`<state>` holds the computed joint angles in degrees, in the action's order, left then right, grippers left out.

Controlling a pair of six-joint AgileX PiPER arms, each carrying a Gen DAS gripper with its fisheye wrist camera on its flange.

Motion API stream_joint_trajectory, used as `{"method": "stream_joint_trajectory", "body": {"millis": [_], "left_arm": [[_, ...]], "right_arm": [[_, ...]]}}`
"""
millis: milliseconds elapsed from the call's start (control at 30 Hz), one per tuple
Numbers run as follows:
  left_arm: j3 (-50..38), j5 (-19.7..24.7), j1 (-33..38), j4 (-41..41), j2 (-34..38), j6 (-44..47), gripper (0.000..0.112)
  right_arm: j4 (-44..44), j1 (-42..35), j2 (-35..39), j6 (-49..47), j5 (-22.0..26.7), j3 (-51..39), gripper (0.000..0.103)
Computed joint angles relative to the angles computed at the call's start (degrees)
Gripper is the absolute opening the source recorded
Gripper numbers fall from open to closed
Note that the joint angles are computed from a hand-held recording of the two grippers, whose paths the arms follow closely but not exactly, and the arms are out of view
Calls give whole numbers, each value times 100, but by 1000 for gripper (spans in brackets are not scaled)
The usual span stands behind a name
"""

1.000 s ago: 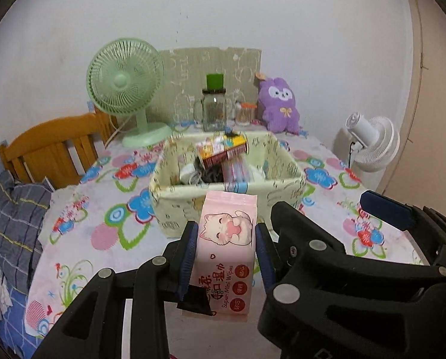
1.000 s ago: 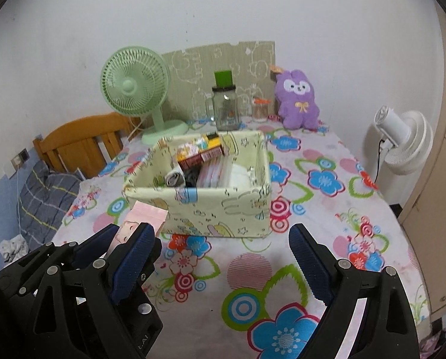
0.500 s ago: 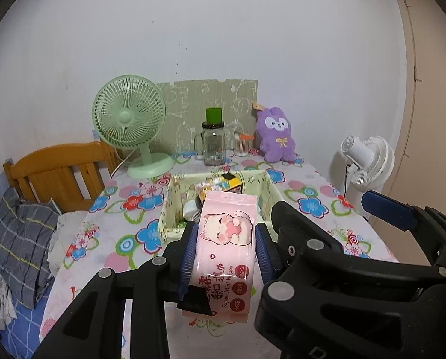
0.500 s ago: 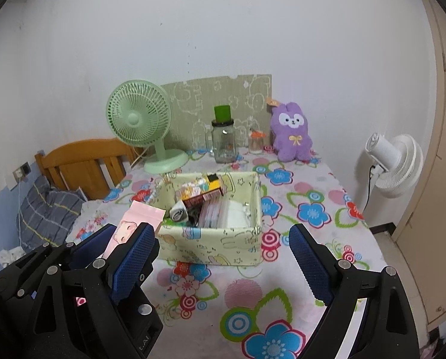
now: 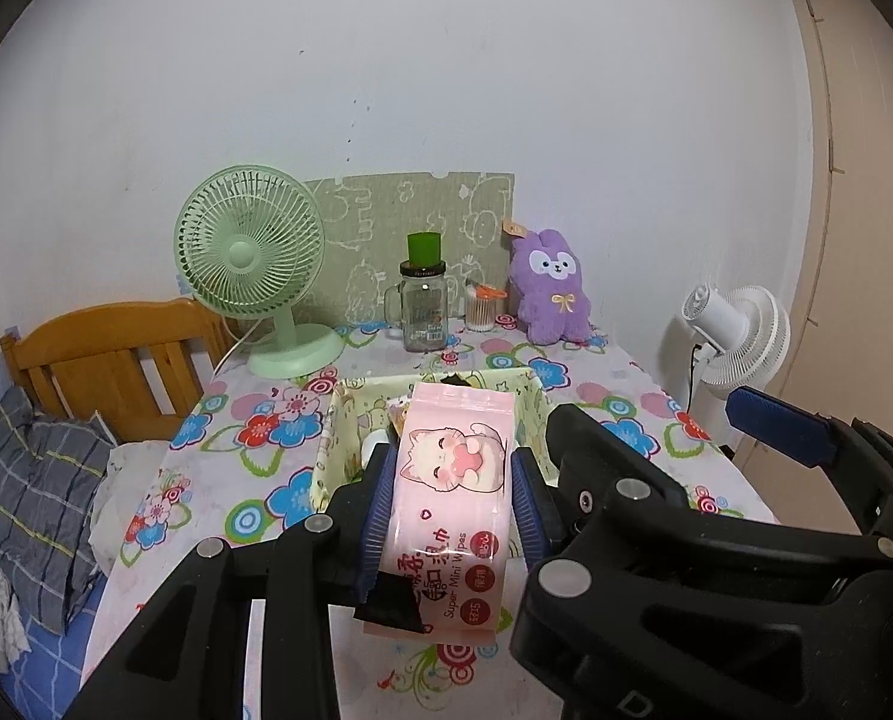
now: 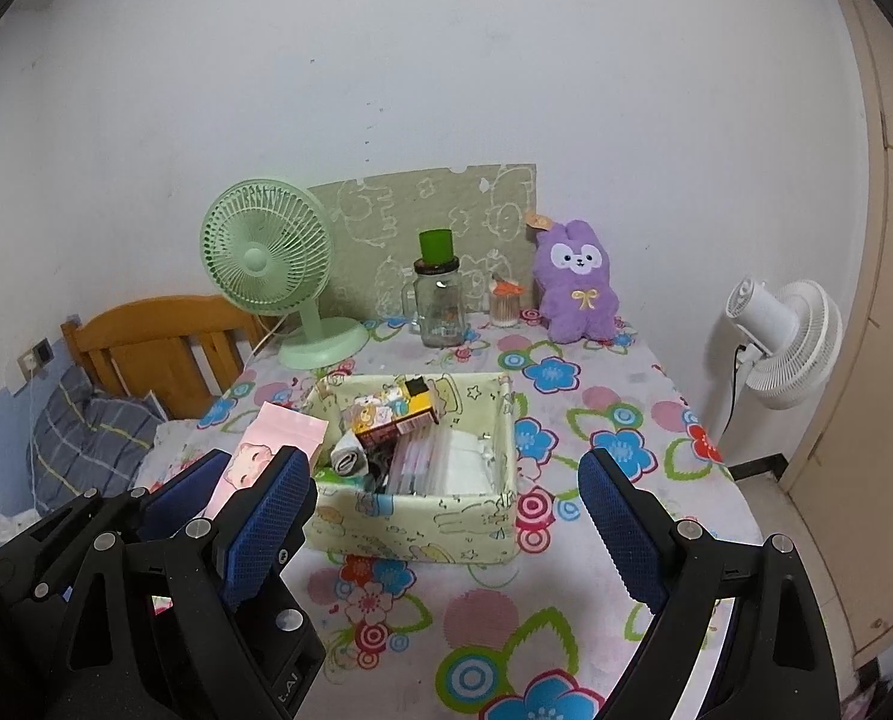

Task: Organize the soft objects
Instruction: 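Lift the pink wipes pack over the fabric box with the left tool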

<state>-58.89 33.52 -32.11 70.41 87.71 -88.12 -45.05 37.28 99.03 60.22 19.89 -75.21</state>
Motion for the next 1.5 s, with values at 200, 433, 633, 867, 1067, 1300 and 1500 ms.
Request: {"method": "stream_joint_trajectory", "body": {"millis": [200,433,633,867,1067,1300,1500], "left_arm": [[-274,-188,241,-135,218,223,39],[-669,-384,528,-385,544,575,39],[-987,-520,727,-623,844,863,39],[-1360,-642,965,-897,1183,1192,39],[-1671,-707,1132,-1040,1497,1366,39],[-2102,-906,1342,-1511,1937,1802,39],[-2413,-1022,1472,-1941,2266,2185,39]], "right_arm": [[439,-111,323,-465,72,-451,93],[1089,-265,790,-1146,177,-1098,93],[1621,-380,1199,-1700,303,-1652,93],[2100,-485,1685,-2231,494,-2332,93],[2442,-570,2113,-2598,630,-2904,93],[2851,-699,2670,-2989,919,-3674,93],[3164,-793,3129,-3300,1170,-4298,93]]}}
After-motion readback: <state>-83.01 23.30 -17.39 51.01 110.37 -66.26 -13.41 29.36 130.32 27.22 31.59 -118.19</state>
